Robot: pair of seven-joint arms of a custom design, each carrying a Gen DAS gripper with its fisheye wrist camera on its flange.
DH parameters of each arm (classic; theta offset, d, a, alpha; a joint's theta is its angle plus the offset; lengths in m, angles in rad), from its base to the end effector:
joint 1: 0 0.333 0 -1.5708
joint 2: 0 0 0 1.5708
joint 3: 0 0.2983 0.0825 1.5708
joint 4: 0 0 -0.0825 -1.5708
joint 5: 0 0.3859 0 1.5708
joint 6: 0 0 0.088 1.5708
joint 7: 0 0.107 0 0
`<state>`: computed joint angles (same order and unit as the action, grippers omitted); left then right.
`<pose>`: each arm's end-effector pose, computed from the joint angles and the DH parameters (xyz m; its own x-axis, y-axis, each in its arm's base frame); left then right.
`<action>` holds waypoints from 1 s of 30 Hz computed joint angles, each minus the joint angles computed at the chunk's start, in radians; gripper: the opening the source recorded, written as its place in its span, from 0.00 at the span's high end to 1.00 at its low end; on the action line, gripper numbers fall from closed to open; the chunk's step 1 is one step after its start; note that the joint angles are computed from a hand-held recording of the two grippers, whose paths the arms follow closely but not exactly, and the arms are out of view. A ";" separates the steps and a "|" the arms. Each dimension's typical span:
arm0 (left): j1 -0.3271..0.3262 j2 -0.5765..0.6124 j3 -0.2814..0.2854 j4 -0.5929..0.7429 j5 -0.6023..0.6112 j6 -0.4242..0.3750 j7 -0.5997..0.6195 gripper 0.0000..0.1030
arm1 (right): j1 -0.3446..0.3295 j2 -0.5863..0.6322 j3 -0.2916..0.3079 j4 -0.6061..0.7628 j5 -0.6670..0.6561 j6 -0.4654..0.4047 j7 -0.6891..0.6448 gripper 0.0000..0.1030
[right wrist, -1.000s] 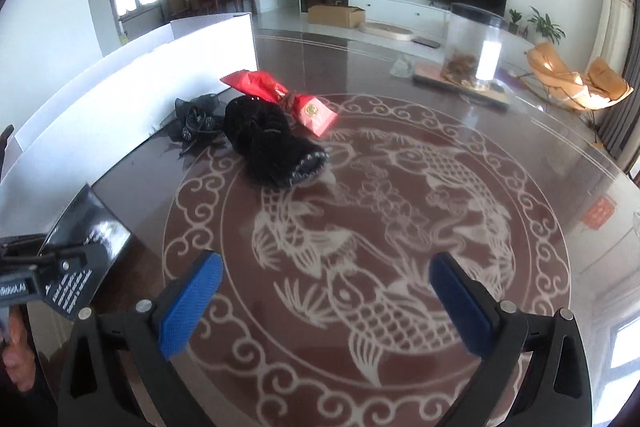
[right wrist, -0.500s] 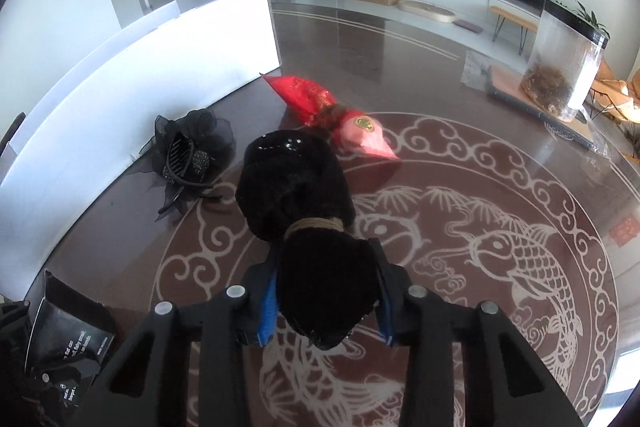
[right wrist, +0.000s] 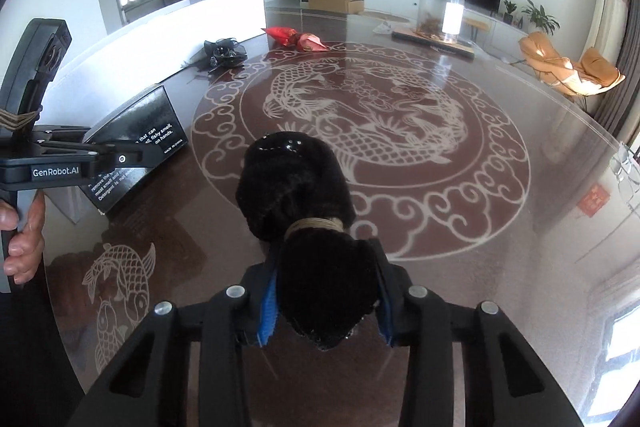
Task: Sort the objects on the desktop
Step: 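Lift and carry the box and the velvet pouch toward the bin with both grippers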
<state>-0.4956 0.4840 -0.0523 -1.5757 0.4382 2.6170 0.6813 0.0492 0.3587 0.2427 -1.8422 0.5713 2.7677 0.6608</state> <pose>0.6141 -0.3788 0.4047 -0.0080 -0.9901 0.1399 -0.8202 -0.0735 -0.5673 0.6515 0.1571 0.3785 0.6363 -0.7713 -0.0120 -0.6002 -0.4852 -0.6359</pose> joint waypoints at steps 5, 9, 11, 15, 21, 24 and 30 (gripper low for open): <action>-0.018 0.011 0.004 0.029 0.027 -0.056 -0.005 0.48 | 0.021 -0.016 -0.028 -0.023 -0.040 0.000 0.086 0.22; -0.029 0.004 0.021 0.033 0.066 -0.122 -0.074 0.25 | 0.067 -0.015 -0.060 -0.034 -0.140 0.019 0.180 0.10; -0.015 0.001 0.011 0.024 0.063 -0.116 -0.082 0.24 | 0.059 -0.012 -0.050 -0.032 -0.157 0.017 0.190 0.05; -0.019 0.020 0.004 0.056 0.087 -0.160 -0.072 0.22 | 0.049 -0.004 -0.042 -0.025 -0.180 0.009 0.210 0.00; -0.023 0.050 -0.002 0.103 0.092 -0.212 -0.050 0.05 | 0.036 0.000 -0.028 -0.023 -0.191 0.011 0.217 0.00; -0.021 0.052 -0.002 0.104 0.088 -0.219 -0.055 0.00 | 0.033 0.000 -0.025 -0.023 -0.193 0.012 0.218 0.00; -0.021 0.053 -0.003 0.106 0.089 -0.220 -0.056 0.00 | 0.031 0.000 -0.022 -0.024 -0.194 0.013 0.219 0.00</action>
<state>-0.5168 0.5372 -0.0553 -1.4695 0.5270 2.3969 0.6249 0.0800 0.3588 0.2209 -1.8660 0.3771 2.7803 0.8797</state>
